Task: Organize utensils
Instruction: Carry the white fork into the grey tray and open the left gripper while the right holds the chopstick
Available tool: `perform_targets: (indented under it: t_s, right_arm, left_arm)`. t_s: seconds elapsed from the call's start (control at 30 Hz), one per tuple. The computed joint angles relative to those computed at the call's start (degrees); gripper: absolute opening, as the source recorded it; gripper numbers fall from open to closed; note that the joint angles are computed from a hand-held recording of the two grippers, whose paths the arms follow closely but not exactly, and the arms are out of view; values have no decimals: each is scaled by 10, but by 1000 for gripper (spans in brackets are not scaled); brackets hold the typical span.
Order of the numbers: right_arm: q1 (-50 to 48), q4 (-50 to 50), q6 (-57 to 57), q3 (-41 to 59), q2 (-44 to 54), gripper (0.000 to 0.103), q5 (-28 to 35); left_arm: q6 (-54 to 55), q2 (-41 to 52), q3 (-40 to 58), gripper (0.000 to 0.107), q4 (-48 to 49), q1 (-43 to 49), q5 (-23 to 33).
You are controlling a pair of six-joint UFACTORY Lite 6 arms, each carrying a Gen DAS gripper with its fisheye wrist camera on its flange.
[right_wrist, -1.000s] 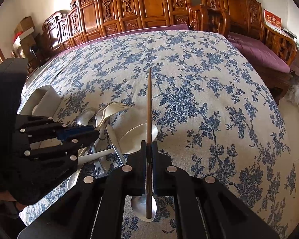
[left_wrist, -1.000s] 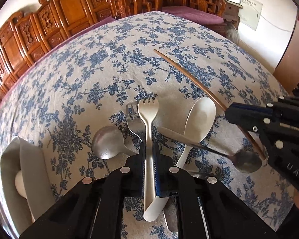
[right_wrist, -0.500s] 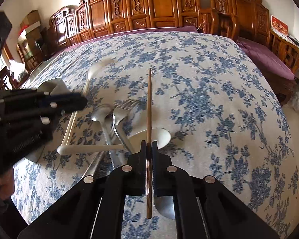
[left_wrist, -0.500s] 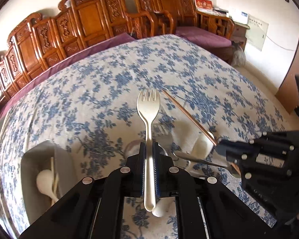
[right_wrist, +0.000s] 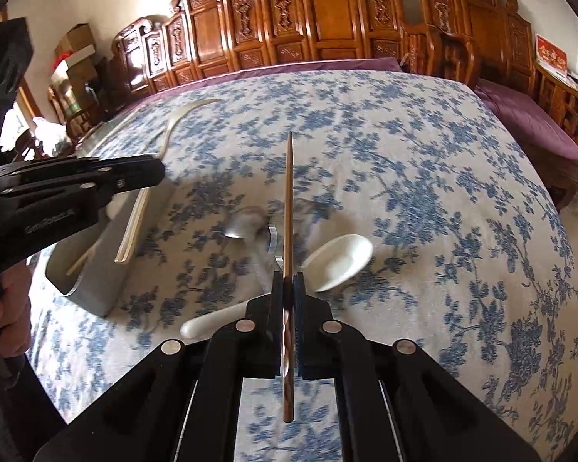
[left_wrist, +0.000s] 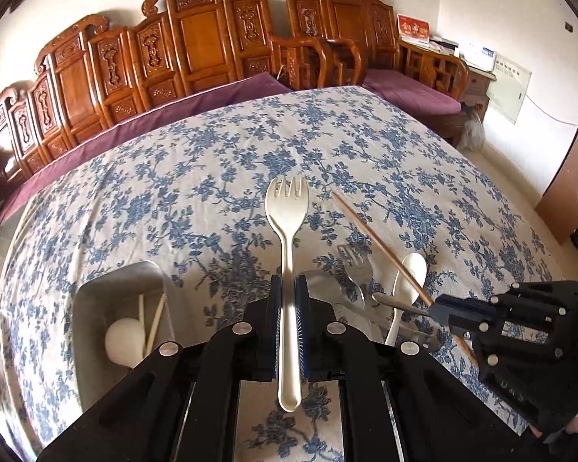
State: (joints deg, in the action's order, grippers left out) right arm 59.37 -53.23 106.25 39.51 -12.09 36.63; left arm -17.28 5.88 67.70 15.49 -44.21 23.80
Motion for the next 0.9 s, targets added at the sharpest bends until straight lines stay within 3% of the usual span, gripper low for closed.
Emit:
perform_targets:
  t_s: [0.23, 0.53, 0.9]
  right_arm:
    - [37, -3, -3, 67, 53, 6, 17]
    - [52, -6, -8, 129, 104, 6, 14]
    - [64, 0, -36, 245, 202, 6, -9]
  left_arm:
    - [55, -66, -52, 7, -30, 38, 8]
    - [209, -149, -129, 7, -123, 148, 22]
    - [321, -135, -165, 7, -194, 255, 13]
